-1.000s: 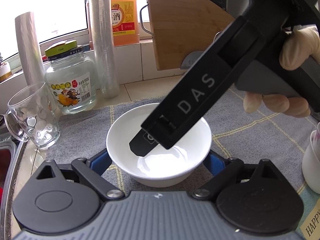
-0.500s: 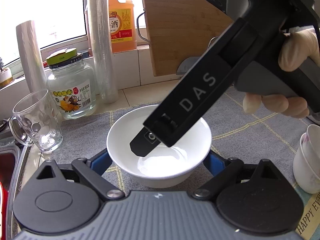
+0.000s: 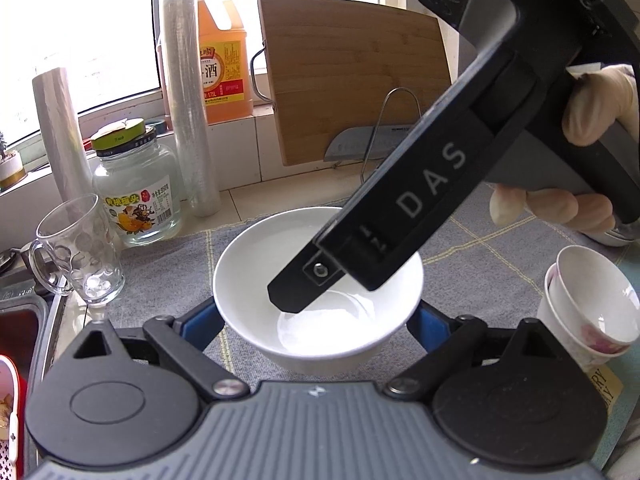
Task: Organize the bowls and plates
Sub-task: 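Lift the white bowl with the right gripper and carry it toward the bowl stack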
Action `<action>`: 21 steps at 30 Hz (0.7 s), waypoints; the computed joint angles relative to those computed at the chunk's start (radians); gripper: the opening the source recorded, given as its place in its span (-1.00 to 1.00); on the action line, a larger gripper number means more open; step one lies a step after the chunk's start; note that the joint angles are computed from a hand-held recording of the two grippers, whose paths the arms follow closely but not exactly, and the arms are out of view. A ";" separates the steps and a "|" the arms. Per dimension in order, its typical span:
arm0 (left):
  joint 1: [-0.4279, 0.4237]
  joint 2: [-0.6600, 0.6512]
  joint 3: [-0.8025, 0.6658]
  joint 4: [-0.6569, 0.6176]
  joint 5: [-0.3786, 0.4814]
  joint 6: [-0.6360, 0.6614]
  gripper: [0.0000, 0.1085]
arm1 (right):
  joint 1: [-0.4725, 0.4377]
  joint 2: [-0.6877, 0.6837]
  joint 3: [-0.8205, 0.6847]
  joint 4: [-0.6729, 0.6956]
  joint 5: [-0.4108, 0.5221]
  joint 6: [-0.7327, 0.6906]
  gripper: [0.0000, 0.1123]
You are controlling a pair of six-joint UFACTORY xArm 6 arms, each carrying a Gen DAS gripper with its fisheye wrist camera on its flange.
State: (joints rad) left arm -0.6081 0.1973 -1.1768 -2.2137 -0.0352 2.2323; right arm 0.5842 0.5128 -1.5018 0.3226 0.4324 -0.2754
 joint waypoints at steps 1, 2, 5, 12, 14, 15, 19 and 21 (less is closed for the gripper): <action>-0.004 -0.009 0.007 -0.007 -0.004 0.008 0.77 | 0.003 -0.014 0.018 0.005 -0.008 -0.002 0.53; -0.009 -0.018 0.014 -0.012 -0.008 0.013 0.77 | 0.006 -0.028 0.036 0.010 -0.015 -0.003 0.53; -0.025 -0.049 0.039 -0.015 -0.019 0.013 0.77 | 0.012 -0.071 0.089 0.029 -0.033 -0.012 0.53; -0.081 -0.114 0.095 0.068 -0.057 -0.071 0.77 | 0.030 -0.186 0.230 0.039 -0.082 -0.005 0.53; -0.100 -0.139 0.126 0.144 -0.057 -0.154 0.77 | 0.035 -0.215 0.265 0.033 -0.093 0.002 0.53; -0.110 -0.150 0.140 0.175 -0.059 -0.189 0.77 | 0.037 -0.232 0.286 0.035 -0.101 0.003 0.53; -0.148 -0.181 0.195 0.370 -0.063 -0.394 0.77 | 0.041 -0.302 0.371 0.041 -0.130 0.007 0.53; -0.163 -0.191 0.212 0.425 -0.060 -0.448 0.77 | 0.040 -0.336 0.413 0.049 -0.144 0.010 0.53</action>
State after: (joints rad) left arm -0.7706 0.0065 -0.9646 -1.7882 -0.0950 1.7841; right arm 0.6242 0.1769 -1.0891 0.3716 0.2886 -0.2649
